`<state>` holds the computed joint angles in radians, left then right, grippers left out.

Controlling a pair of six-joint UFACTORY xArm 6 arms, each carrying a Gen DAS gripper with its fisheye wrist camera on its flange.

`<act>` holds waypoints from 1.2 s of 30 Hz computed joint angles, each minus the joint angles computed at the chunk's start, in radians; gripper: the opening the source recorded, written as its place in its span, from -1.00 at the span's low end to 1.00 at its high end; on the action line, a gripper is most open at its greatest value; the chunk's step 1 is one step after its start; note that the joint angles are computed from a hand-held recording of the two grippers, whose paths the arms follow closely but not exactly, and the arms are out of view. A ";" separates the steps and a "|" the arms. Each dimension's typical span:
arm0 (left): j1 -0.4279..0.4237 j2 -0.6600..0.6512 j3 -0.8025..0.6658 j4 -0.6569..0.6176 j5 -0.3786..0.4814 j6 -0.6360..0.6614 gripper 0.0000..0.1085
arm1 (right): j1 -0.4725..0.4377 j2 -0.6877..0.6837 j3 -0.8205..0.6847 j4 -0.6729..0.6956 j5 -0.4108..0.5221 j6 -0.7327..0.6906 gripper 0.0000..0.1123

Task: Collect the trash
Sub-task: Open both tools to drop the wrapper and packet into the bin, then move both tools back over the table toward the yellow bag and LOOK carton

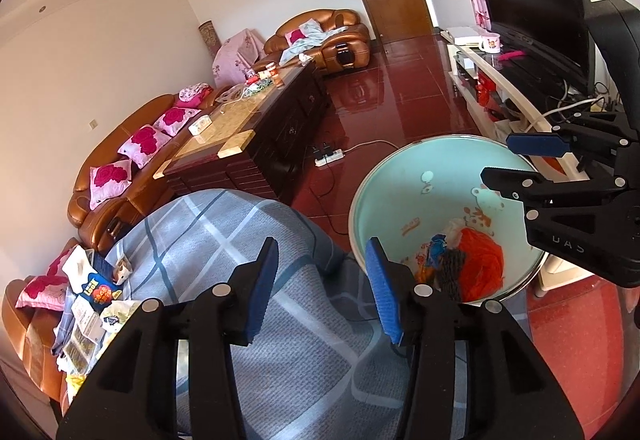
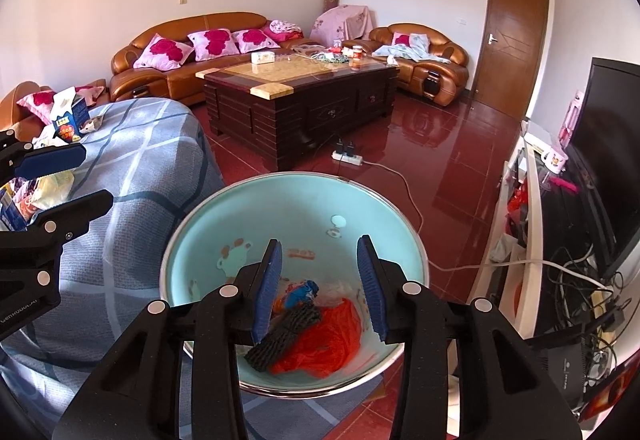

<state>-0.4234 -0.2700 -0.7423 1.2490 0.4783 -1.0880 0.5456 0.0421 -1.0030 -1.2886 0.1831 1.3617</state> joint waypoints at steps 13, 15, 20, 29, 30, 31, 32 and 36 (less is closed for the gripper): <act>0.045 -0.135 0.100 -0.029 0.013 0.011 -0.09 | 0.078 -0.005 -0.047 -0.002 0.011 -0.035 -0.25; 0.057 -0.162 0.119 -0.037 0.016 0.017 -0.08 | 0.091 -0.001 -0.056 -0.004 0.011 -0.039 -0.23; 0.094 -0.250 0.183 -0.059 0.033 0.032 -0.07 | 0.125 0.022 -0.079 0.001 0.010 -0.060 -0.22; 0.199 -0.438 0.315 -0.139 0.047 0.112 -0.05 | 0.178 0.070 -0.114 0.061 -0.005 -0.140 -0.18; 0.208 -0.461 0.329 -0.152 0.052 0.125 -0.04 | 0.186 0.075 -0.120 0.063 -0.006 -0.145 -0.17; 0.224 -0.496 0.351 -0.170 0.059 0.142 -0.03 | 0.192 0.078 -0.123 0.065 -0.007 -0.148 -0.16; 0.242 -0.534 0.375 -0.187 0.064 0.160 -0.02 | 0.198 0.082 -0.127 0.071 -0.012 -0.156 -0.14; 0.313 -0.668 0.458 -0.263 0.095 0.243 0.00 | 0.232 0.108 -0.157 0.091 -0.019 -0.184 -0.10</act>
<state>-0.1100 -0.9376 -0.2842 0.9865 0.5732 -0.8453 0.7780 0.1498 -1.1603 -1.1975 0.1644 1.1776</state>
